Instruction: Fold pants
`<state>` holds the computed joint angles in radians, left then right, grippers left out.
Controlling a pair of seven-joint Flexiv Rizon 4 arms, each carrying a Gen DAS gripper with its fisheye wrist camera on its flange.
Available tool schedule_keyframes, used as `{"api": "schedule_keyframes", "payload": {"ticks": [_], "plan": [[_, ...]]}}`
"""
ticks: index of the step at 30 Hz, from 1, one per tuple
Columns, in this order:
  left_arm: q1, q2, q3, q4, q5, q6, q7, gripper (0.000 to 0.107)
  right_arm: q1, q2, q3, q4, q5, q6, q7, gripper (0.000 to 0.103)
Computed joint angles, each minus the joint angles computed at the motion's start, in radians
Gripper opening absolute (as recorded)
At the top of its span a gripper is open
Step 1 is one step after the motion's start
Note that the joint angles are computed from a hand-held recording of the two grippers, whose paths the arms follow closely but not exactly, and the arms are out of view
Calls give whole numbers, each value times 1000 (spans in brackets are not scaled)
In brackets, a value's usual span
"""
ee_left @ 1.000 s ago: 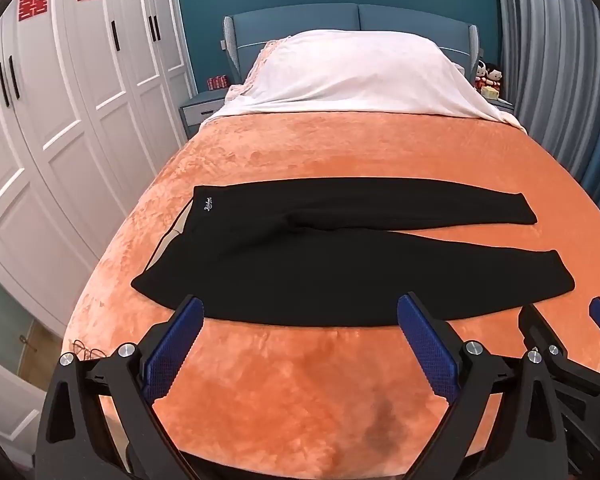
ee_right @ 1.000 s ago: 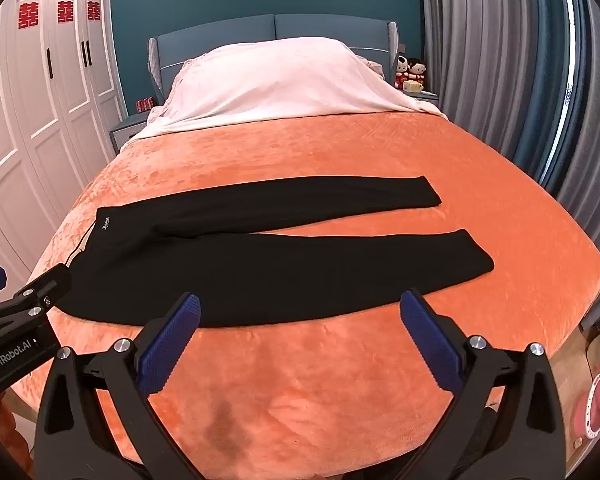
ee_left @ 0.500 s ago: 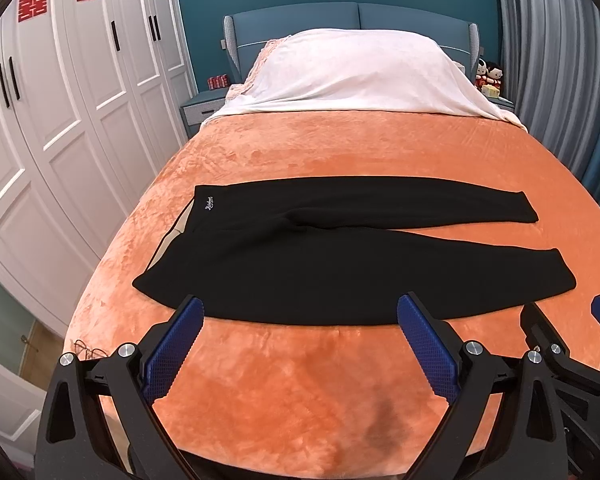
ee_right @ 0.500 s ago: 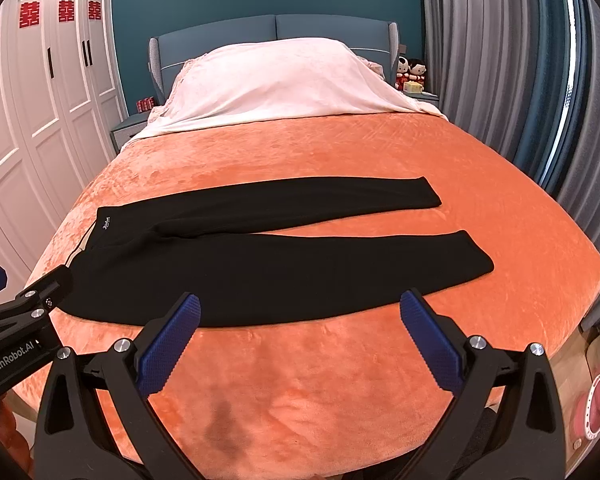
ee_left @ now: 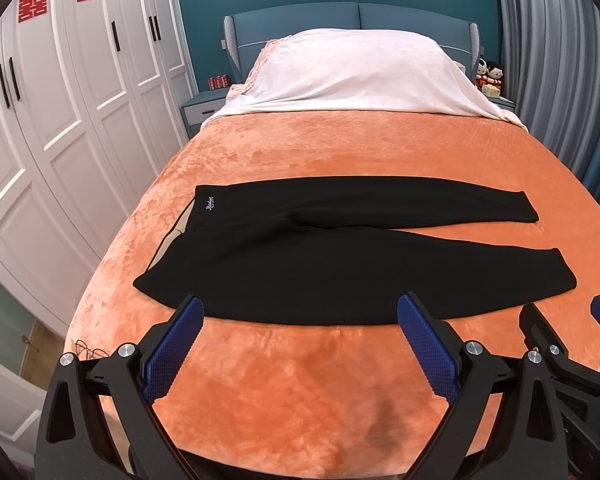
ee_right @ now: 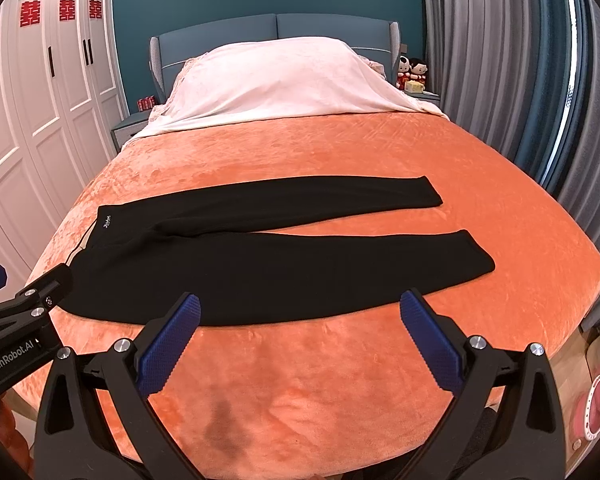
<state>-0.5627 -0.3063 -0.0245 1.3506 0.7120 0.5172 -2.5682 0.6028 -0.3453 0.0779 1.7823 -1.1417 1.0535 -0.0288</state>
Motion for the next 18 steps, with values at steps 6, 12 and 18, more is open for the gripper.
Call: {"api": "schedule_keyframes", "payload": {"ticks": [6, 12, 18], "plan": [[2, 3, -1, 6, 0, 2, -1, 96, 0, 0, 1, -1, 2, -2, -1, 98], [2, 3, -2, 7, 0, 3, -3, 96, 2, -1, 1, -3, 4, -5, -4, 98], [2, 2, -2, 4, 0, 1, -1, 96, 3, -2, 1, -4, 5, -5, -4, 98]]}}
